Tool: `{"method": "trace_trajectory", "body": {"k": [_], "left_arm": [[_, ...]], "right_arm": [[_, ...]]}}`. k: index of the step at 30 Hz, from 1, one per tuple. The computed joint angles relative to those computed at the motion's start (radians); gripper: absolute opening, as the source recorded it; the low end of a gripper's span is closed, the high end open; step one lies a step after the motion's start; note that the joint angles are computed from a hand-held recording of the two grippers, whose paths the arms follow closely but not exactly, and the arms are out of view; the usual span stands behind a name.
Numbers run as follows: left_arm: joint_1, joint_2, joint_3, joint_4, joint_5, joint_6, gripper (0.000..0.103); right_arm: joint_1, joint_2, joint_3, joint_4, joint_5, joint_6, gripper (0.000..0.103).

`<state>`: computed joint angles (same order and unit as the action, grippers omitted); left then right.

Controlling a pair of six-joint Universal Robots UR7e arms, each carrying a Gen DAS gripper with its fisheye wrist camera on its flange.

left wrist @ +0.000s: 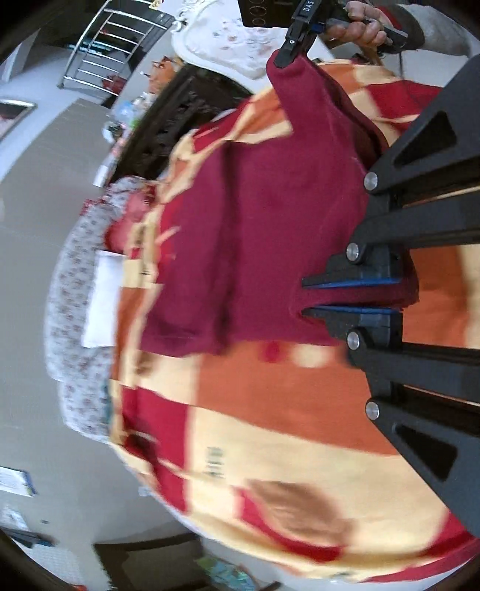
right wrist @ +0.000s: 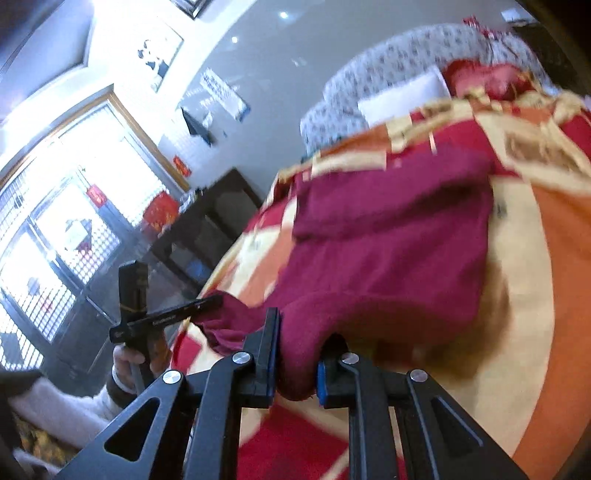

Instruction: Fold small clothes

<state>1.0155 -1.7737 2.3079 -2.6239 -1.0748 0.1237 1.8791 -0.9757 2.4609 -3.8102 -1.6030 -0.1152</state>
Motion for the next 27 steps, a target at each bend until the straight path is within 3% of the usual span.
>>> {"method": "trace_trajectory", "body": {"k": [6, 9, 15, 27], "left_arm": [[0.033, 0.234, -0.182, -0.162, -0.044, 0.062, 0.008], [0.042, 0.354, -0.280, -0.210, -0.018, 0.091, 0.007], [0.090, 0.552, -0.462, -0.218, -0.013, 0.096, 0.007], [0.121, 0.709, -0.612, -0.219, 0.032, 0.118, 0.007]], "right_arm": [[-0.017, -0.023, -0.167, 0.123, -0.012, -0.038, 0.016], [-0.038, -0.013, -0.260, 0.199, -0.031, -0.051, 0.016], [-0.112, 0.028, -0.407, 0.303, -0.058, -0.004, 0.016], [-0.217, 0.111, -0.573, 0.407, -0.033, 0.069, 0.017]]}}
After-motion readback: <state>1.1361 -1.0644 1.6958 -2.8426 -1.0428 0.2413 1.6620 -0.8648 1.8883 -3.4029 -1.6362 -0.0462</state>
